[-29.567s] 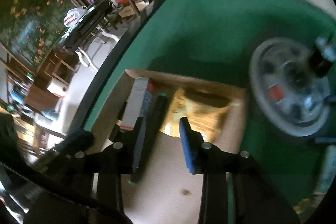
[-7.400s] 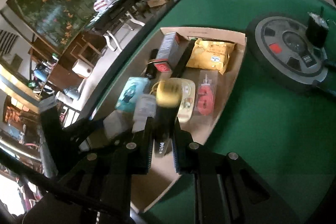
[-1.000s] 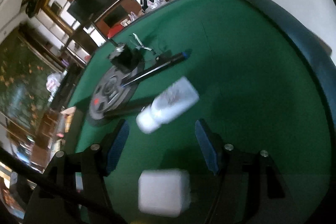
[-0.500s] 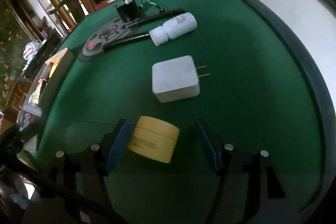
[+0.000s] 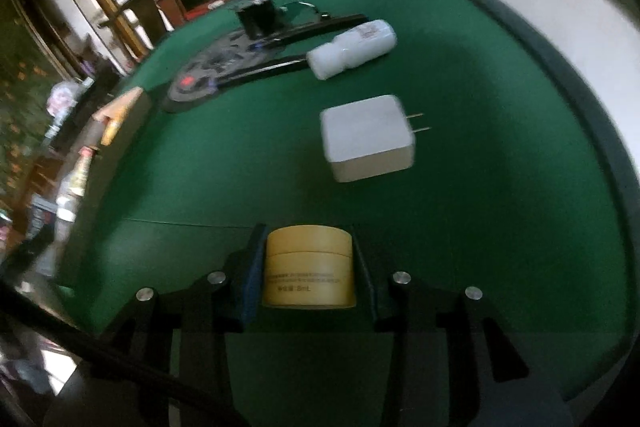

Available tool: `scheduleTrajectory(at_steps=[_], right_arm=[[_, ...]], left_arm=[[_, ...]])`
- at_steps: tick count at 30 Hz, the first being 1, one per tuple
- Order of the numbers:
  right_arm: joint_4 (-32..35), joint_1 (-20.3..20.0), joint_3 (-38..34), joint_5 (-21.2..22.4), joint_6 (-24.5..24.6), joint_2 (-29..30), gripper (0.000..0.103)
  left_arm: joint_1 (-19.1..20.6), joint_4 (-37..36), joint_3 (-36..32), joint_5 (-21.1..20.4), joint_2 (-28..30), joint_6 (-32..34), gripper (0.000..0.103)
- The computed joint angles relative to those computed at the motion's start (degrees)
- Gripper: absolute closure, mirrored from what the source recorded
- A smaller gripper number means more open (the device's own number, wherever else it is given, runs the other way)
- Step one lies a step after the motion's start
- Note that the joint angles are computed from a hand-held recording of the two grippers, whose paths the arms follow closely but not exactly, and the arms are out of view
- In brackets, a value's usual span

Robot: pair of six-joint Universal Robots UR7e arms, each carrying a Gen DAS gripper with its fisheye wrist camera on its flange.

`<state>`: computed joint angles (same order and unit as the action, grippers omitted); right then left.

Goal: Organize objects
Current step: 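Grasp the yellow round jar with the right tool while the left tool holds the medicine box, then carry the medicine box and yellow jar into the cardboard box and open both tools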

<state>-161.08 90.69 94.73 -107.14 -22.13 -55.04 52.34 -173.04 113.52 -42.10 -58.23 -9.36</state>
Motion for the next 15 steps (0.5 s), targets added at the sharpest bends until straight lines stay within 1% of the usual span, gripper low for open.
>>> scheduleTrajectory(at_steps=[2, 6, 8, 12, 15], right_arm=[[1.8, 0.1, -0.1, 3.1, 1.7, -0.4, 0.066], [7.0, 1.1, -1.6, 10.6, 2.8, -0.4, 0.066], [9.6, 2.2, -2.9, 13.2, 2.7, 0.3, 0.066], [15.0, 5.0, -6.3, 17.0, 2.2, 3.0, 0.065], [18.8, 7.2, -9.0, 18.4, 1.8, 6.0, 0.065]], left_arm=[[0.3, -0.5, 1.3, 1.1, -1.8, -0.8, 0.073], [1.1, -1.1, 3.4, 3.5, -4.7, -2.7, 0.073], [1.7, -0.5, 4.0, 5.0, -5.8, -4.4, 0.073], [3.0, 1.4, 4.6, 5.3, -7.2, -7.0, 0.073], [3.7, 3.0, 5.1, 5.0, -7.8, -7.7, 0.073]])
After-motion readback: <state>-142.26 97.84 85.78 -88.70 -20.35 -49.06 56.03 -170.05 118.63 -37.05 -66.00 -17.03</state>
